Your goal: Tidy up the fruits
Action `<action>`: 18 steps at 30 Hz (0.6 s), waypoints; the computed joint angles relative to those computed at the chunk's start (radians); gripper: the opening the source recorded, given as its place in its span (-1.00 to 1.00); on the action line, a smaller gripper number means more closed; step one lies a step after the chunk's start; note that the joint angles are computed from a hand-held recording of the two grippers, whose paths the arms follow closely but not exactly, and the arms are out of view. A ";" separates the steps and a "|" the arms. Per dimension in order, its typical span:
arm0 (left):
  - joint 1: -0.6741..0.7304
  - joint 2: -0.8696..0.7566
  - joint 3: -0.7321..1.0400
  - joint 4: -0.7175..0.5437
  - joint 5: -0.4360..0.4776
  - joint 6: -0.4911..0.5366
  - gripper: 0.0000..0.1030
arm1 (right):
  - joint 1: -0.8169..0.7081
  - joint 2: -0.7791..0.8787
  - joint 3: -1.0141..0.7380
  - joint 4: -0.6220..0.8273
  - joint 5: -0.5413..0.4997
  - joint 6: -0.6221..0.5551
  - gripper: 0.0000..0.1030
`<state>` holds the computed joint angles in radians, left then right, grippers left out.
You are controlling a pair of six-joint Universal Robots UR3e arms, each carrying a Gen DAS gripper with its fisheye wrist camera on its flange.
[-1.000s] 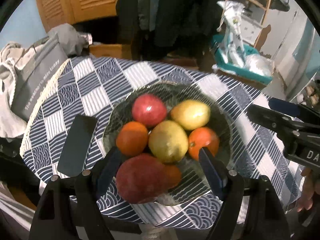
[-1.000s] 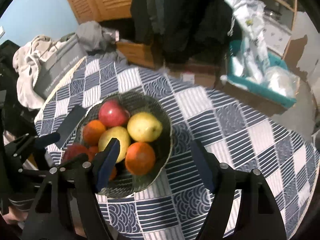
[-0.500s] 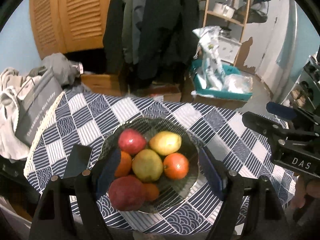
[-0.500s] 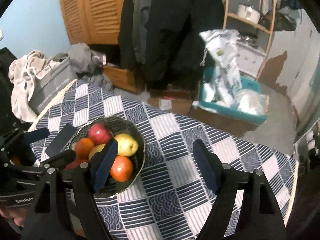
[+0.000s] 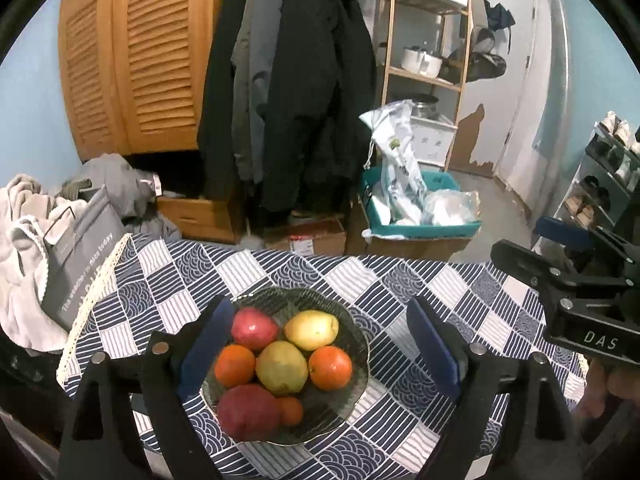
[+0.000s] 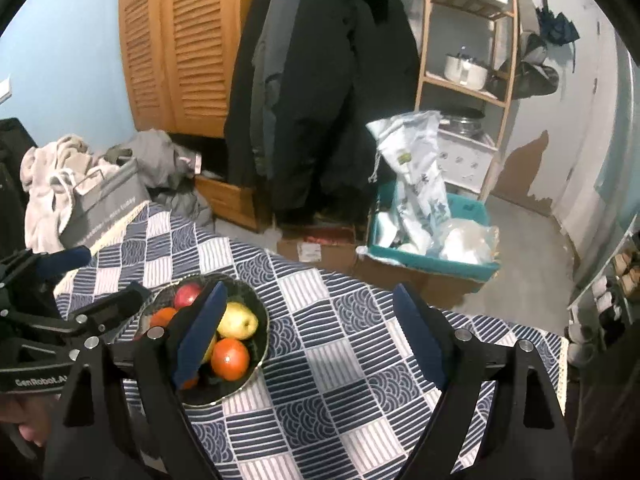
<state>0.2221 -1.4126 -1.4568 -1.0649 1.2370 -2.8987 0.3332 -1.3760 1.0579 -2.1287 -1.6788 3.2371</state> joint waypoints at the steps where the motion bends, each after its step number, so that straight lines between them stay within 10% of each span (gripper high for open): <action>1: 0.005 0.005 0.000 -0.001 -0.008 0.001 0.79 | -0.002 -0.015 0.016 -0.006 -0.004 -0.001 0.65; 18: 0.000 0.046 0.005 0.075 -0.014 -0.054 0.98 | -0.071 -0.201 0.201 -0.091 -0.020 -0.001 0.67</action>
